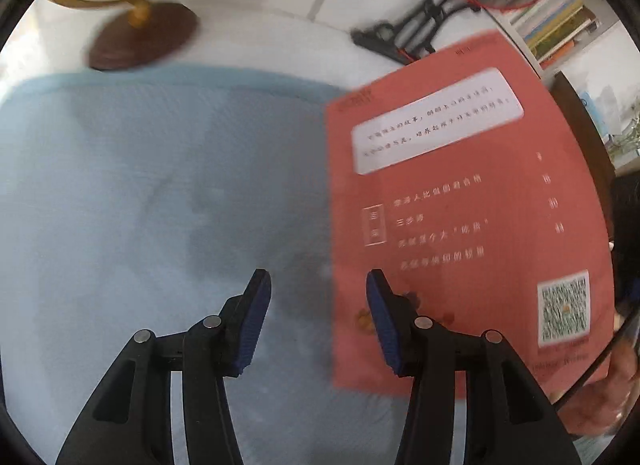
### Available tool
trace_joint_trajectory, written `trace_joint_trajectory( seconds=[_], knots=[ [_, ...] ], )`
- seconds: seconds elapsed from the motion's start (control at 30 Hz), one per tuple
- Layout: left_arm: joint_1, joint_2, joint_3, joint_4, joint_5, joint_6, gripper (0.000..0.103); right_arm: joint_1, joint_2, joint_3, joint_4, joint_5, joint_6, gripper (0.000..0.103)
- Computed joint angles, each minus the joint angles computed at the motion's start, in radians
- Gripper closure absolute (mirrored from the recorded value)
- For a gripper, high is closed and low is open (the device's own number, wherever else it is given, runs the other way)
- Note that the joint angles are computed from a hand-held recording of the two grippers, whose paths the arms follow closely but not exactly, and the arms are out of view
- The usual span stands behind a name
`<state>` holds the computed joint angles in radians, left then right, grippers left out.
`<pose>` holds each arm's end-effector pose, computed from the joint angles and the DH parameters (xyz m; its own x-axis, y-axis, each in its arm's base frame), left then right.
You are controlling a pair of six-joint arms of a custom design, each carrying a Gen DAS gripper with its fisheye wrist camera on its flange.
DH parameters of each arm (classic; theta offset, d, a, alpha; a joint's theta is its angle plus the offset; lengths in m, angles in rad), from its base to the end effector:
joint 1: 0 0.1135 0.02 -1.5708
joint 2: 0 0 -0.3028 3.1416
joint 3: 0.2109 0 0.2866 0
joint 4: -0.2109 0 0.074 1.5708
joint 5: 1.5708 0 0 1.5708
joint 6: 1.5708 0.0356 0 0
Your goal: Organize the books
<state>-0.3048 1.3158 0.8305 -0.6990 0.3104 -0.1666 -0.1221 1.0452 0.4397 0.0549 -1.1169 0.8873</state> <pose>0.2449 -0.0885 0.2289 -0.9369 0.1292 -0.3248 0.2436 0.9078 -0.3415 0.2114 0.0063 0.2184 -0.8760 0.4500 -0.1736 -0.0437 0.2843 0.9577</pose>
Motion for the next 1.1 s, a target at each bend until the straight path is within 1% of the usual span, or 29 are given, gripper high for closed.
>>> trace_joint_trajectory(
  seconds=[0.03,0.07,0.17,0.23,0.3,0.37,0.43,0.47,0.53,0.6,0.67,0.7,0.77,0.8,0.83,0.87,0.9,0.93,1.03,1.1],
  knots=[
    [0.029,-0.029,-0.004,-0.017,0.001,0.011,0.057,0.042,0.002,0.017,0.014,0.025,0.021,0.055],
    [0.078,-0.066,-0.007,-0.039,0.009,0.028,0.057,0.109,0.023,0.030,0.073,0.061,0.070,0.055],
    [0.257,-0.143,-0.008,-0.088,0.047,0.084,0.057,0.246,0.082,0.048,0.163,0.123,0.141,0.055],
    [0.395,-0.158,-0.005,-0.109,0.064,0.132,0.057,0.330,0.134,0.051,0.227,0.156,0.176,0.055],
    [0.515,-0.148,-0.004,-0.112,0.049,0.169,0.057,0.411,0.175,0.045,0.269,0.195,0.202,0.055],
    [0.598,-0.132,-0.003,-0.109,0.042,0.193,0.057,0.449,0.193,0.029,0.280,0.221,0.213,0.055],
    [0.651,-0.119,-0.008,-0.115,0.052,0.225,0.057,0.464,0.202,0.025,0.248,0.246,0.202,0.055],
    [0.656,-0.116,-0.013,-0.116,0.050,0.239,0.057,0.473,0.205,0.043,0.153,0.283,0.149,0.055],
    [0.618,-0.104,-0.029,-0.092,0.019,0.247,0.057,0.496,0.224,0.094,-0.016,0.374,0.043,0.055],
    [0.550,-0.084,-0.043,-0.067,-0.015,0.250,0.057,0.514,0.258,0.139,-0.129,0.453,-0.026,0.055],
    [0.470,-0.054,-0.057,-0.031,-0.073,0.234,0.057,0.553,0.308,0.202,-0.267,0.577,-0.101,0.055],
    [0.407,-0.013,-0.052,-0.004,-0.130,0.207,0.057,0.576,0.334,0.226,-0.297,0.624,-0.126,0.055],
    [0.355,0.005,-0.062,0.036,-0.184,0.201,0.054,0.622,0.378,0.260,-0.320,0.686,-0.146,0.055],
    [0.332,0.008,-0.062,0.050,-0.197,0.200,0.053,0.642,0.392,0.269,-0.320,0.703,-0.151,0.055],
    [0.321,0.007,-0.058,0.040,-0.200,0.199,0.054,0.669,0.410,0.279,-0.319,0.725,-0.156,0.056],
    [0.316,0.016,-0.048,0.031,-0.190,0.198,0.055,0.688,0.418,0.287,-0.316,0.740,-0.156,0.061],
    [0.312,0.035,-0.036,0.025,-0.171,0.198,0.054,0.696,0.415,0.271,-0.305,0.749,-0.169,0.063],
    [0.304,0.040,-0.034,0.026,-0.172,0.197,0.054,0.718,0.426,0.285,-0.313,0.772,-0.170,0.064],
    [0.280,0.043,-0.033,0.024,-0.156,0.205,0.055,0.759,0.428,0.298,-0.328,0.822,-0.172,0.064],
    [0.270,0.036,-0.033,0.023,-0.148,0.210,0.056,0.761,0.425,0.289,-0.314,0.810,-0.166,0.064]
  ],
)
